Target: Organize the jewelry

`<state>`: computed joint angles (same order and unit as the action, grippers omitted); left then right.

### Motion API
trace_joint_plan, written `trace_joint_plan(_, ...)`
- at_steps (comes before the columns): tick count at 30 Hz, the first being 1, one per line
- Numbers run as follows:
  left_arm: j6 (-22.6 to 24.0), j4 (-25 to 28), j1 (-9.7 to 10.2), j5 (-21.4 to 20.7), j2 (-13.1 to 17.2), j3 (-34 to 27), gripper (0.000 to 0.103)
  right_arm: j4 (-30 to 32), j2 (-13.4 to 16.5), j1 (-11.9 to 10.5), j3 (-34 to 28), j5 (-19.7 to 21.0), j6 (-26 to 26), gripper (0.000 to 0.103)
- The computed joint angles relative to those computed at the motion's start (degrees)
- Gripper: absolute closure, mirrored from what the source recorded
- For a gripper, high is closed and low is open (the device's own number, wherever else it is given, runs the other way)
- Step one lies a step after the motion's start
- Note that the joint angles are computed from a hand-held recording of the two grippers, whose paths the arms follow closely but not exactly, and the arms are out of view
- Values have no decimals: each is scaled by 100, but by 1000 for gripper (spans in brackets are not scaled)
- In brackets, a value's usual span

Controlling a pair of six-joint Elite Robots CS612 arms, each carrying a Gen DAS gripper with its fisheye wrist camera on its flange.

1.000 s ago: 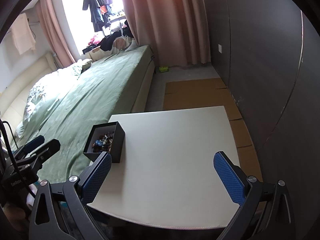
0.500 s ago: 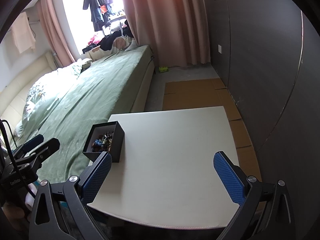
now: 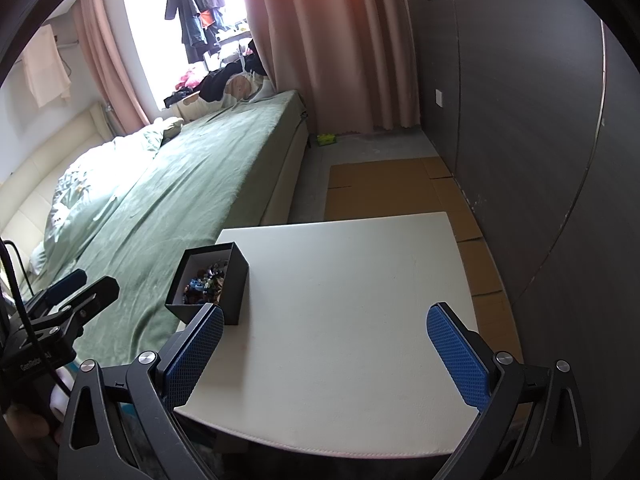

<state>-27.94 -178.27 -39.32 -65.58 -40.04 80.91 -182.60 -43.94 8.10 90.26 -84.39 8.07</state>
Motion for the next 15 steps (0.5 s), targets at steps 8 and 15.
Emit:
trace_joint_plan(8,-36,19,2,-13,5,-14,0,14,10,-13,-14,-2,-17,0)
trace_joint_plan(15,-27,28,2,-12,7,-19,0,29,11,-13,-11,-12,-17,0)
